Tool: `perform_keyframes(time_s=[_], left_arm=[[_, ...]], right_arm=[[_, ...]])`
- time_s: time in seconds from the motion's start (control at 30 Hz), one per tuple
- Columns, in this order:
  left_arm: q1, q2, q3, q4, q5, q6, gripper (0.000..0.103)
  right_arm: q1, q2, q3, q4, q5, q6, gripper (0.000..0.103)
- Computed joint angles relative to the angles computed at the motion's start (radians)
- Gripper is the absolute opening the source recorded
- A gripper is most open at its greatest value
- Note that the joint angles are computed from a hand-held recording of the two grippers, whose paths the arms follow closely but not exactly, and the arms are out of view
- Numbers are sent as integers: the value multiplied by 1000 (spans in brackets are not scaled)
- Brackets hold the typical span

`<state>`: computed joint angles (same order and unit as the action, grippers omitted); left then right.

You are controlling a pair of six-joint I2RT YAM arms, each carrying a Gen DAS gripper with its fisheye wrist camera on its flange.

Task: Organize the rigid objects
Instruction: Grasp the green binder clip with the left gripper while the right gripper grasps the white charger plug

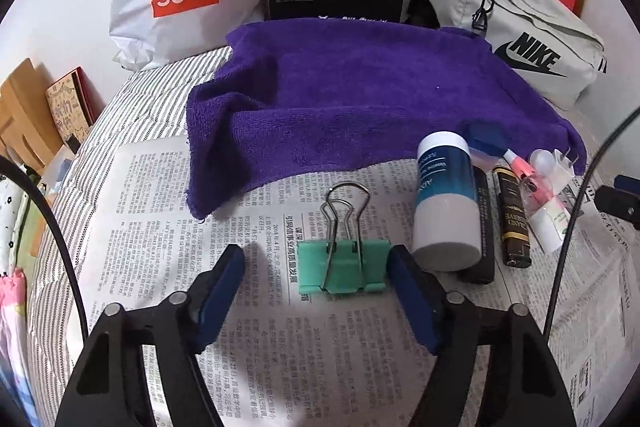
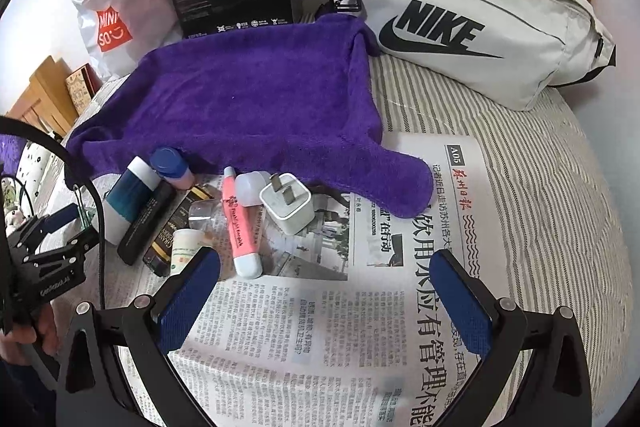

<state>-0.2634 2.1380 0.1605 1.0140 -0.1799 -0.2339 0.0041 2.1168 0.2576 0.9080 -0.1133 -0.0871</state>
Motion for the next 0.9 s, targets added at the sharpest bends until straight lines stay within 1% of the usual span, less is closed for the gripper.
perform_keyframes(time_s=[0.03, 0.07, 0.1, 0.17, 0.23, 0.37, 0.4, 0.47, 0.53, 0.57, 0.67, 0.7, 0.73, 0.87, 0.9], left_arm=[[-1, 2, -5, 12, 2, 5, 66], [-3, 6, -10, 26, 5, 8, 59], [-10, 12, -15, 45, 3, 9, 56], [-22, 25, -25, 77, -4, 10, 46], [-25, 26, -30, 91, 1, 19, 39], [-28, 19, -26, 78, -5, 22, 40], [-29, 19, -26, 77, -7, 22, 40], [-31, 19, -25, 75, -10, 22, 40], [-31, 22, -24, 77, -9, 21, 40], [-31, 22, -24, 78, -7, 20, 40], [-29, 27, -25, 84, -4, 20, 40], [-29, 27, -25, 84, -4, 20, 40], [-29, 27, -24, 83, -5, 21, 40], [-25, 31, -24, 89, 0, 22, 40], [-25, 31, -25, 89, -1, 23, 40]], right_arm=[[-5, 3, 6, -2, -5, 0, 103], [-10, 5, 12, -6, -12, 0, 102], [-15, 8, 21, -11, -20, 1, 102], [-16, 24, 39, -9, -33, -3, 98], [-8, 41, 58, -7, -28, -15, 93], [26, 100, 106, 11, 12, -30, 80], [27, 113, 128, -8, 3, -33, 78], [30, 134, 160, -28, -21, -41, 68], [35, 154, 179, -29, -28, -46, 64], [38, 167, 191, -28, -32, -50, 59], [44, 194, 203, 6, -57, -69, 48], [48, 204, 204, 27, -58, -76, 37], [49, 208, 205, 37, -69, -81, 30], [39, 196, 206, 7, -121, -95, 31], [44, 203, 205, 21, -115, -94, 31]])
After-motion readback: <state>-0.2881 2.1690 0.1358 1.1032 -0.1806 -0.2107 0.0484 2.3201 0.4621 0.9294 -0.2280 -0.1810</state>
